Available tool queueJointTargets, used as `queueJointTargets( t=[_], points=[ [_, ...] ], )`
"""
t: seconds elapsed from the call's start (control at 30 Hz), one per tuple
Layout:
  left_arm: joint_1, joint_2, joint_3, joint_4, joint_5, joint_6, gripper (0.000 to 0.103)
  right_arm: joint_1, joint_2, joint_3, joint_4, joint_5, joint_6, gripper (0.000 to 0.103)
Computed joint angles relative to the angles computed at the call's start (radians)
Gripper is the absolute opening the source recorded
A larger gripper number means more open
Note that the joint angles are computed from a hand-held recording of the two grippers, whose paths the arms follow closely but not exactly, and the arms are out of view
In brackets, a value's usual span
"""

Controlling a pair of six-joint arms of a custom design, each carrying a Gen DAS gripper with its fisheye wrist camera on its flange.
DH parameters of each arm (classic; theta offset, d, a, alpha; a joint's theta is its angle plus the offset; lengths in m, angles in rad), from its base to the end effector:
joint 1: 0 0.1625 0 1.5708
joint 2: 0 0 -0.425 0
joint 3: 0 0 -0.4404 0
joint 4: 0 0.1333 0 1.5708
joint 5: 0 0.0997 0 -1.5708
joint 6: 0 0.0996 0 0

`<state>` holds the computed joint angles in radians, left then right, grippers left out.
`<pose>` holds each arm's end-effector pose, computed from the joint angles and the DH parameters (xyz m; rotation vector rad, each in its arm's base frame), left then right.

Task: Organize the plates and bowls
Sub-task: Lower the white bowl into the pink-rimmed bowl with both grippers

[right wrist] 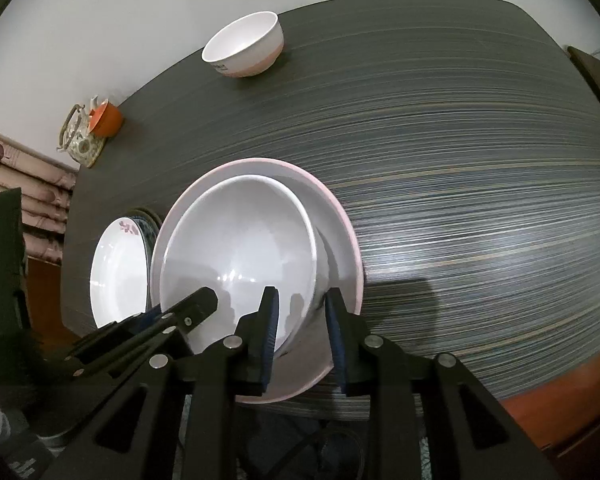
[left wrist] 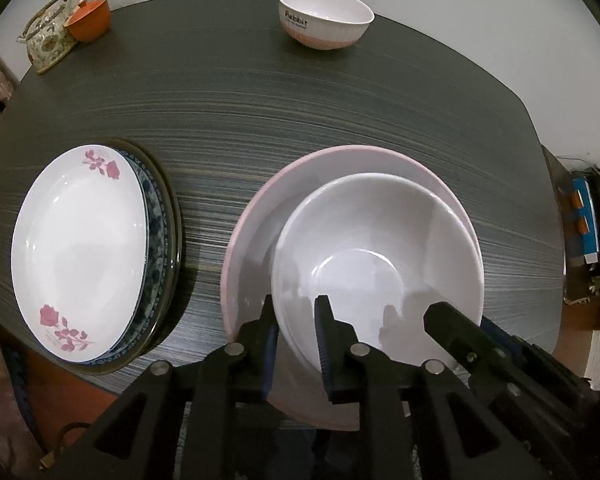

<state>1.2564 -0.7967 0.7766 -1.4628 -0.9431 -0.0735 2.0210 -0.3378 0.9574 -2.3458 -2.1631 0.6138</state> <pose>-0.0742 -0.8483 0.3862 0.3370 2.4865 -0.0487 0.4489 -0.7502 -0.0186 -0.2790 -2.6330 0.5873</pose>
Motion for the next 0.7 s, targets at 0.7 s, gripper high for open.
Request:
queueJointTargets(
  t=[0.7],
  points=[
    [0.004, -0.022, 0.031, -0.068, 0.0, 0.045, 0.024, 0.002, -0.045, 0.081, -0.06, 0.012, -0.012, 0.026]
  ],
)
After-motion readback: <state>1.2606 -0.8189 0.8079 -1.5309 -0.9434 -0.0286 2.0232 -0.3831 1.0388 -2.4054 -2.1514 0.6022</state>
